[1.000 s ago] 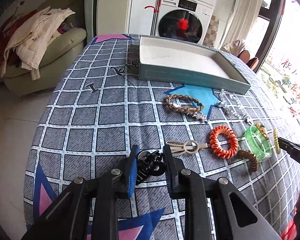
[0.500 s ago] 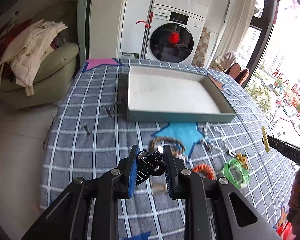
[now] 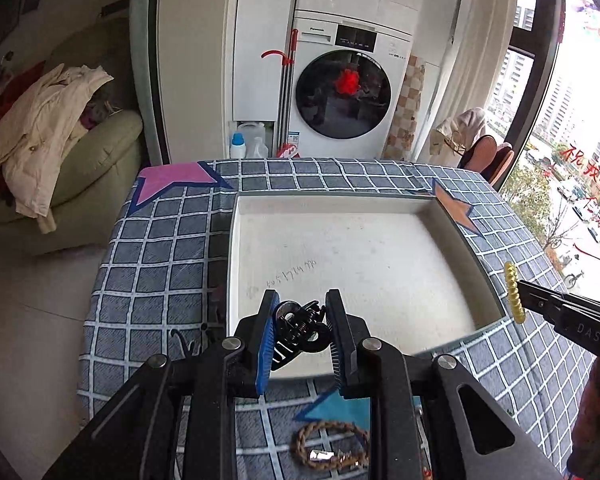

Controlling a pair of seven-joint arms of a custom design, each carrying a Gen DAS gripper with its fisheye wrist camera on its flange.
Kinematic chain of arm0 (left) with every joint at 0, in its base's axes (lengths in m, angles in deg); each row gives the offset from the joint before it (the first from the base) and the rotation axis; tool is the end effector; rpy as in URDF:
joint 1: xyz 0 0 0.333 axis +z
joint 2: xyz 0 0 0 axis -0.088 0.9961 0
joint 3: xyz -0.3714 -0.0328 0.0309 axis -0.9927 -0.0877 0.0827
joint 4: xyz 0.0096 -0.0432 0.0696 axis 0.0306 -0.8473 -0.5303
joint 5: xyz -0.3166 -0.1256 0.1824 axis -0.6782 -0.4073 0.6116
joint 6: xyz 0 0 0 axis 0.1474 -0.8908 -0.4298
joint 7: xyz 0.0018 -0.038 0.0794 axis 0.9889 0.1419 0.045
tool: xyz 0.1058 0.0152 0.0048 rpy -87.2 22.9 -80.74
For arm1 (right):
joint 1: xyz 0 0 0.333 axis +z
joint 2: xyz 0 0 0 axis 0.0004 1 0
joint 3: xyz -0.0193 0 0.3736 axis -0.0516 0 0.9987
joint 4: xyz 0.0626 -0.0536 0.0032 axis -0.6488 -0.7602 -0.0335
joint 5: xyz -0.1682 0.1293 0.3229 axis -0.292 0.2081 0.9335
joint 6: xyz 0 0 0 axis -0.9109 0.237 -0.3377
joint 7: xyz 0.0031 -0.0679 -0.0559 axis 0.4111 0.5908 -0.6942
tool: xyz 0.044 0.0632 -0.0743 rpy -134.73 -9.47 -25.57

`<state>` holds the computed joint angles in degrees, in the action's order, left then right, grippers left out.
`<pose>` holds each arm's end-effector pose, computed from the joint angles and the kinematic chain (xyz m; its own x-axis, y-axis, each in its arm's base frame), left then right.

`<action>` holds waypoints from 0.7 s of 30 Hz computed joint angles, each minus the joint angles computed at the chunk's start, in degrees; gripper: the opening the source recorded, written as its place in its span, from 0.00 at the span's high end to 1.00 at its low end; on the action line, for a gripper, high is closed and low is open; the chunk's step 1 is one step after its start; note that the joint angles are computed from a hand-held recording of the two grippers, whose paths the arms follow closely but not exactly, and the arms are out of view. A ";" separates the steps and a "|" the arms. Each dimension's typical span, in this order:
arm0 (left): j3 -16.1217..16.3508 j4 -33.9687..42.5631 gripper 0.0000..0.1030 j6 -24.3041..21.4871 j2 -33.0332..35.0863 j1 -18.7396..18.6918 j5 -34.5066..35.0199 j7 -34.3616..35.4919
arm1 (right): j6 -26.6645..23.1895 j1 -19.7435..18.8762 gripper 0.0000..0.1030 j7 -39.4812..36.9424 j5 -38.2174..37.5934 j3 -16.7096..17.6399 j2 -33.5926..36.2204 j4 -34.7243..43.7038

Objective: Organize jewelry
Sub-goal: 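Carry both items into the white tray and open both tools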

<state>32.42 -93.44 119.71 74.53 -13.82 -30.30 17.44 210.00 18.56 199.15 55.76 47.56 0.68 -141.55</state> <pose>0.5045 -0.0542 0.5538 -0.1375 -0.9813 0.1343 -0.7418 0.0122 -0.6705 0.5105 0.2541 0.5618 0.0676 -0.9708 -0.2301 -0.7959 0.0867 -0.5993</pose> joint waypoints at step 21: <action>-7.32 9.29 0.57 -0.55 15.66 6.83 26.91 -21.72 | -7.73 7.10 0.89 4.31 -9.50 -7.45 15.74 14.14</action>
<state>25.09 -84.15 119.16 90.19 -6.98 -3.40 -4.28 202.26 25.66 203.46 46.26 40.11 16.42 -127.41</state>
